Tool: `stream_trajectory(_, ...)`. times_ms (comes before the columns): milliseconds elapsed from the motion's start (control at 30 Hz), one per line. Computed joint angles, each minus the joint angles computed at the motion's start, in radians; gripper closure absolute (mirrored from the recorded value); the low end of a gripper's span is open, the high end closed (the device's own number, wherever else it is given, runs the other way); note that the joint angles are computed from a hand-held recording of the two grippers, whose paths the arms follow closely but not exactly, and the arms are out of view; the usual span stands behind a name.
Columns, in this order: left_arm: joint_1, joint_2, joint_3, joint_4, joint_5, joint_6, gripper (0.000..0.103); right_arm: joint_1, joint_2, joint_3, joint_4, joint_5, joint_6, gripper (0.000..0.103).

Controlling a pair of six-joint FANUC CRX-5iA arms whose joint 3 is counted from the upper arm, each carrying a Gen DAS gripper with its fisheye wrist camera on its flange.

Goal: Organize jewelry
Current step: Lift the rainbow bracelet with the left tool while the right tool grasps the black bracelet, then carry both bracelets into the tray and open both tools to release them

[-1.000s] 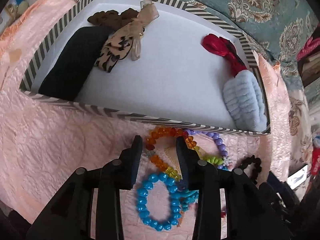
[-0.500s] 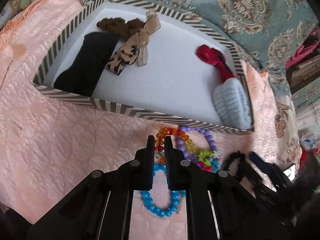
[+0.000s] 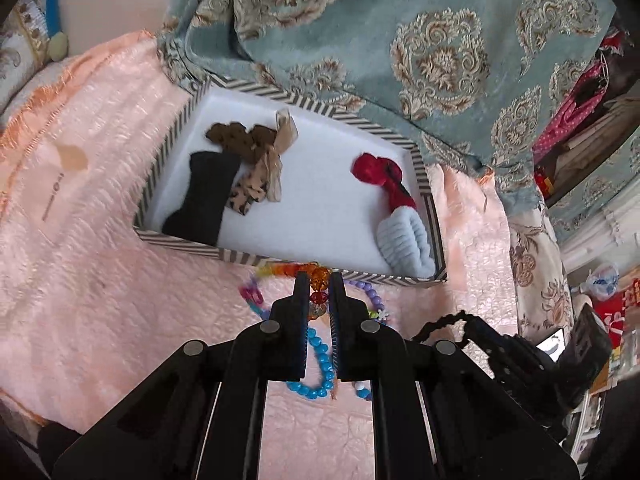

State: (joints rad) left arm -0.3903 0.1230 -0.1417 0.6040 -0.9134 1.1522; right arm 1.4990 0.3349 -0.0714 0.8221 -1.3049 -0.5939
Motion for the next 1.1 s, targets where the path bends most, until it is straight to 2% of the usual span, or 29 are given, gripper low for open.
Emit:
stream_trajectory(233, 0.013, -0.025, 0.001, -0.009, 0.001, -0.005, 0.095, 0.016, 0.013, 0.057, 0.068, -0.075, 0.020, 0.099)
stream_trajectory(367, 0.004, -0.027, 0.013, -0.032, 0.017, 0.004, 0.095, 0.006, 0.019, 0.081, 0.093, -0.083, 0.033, 0.099)
stream_trajectory(667, -0.026, 0.003, 0.067, -0.098, 0.044, 0.037, 0.095, -0.045, 0.020, 0.083, 0.106, -0.029, 0.052, 0.099)
stream_trajectory(1100, -0.067, 0.116, 0.208, -0.135, 0.022, 0.090, 0.095, -0.117, 0.011, 0.077, 0.100, 0.029, 0.083, 0.099)
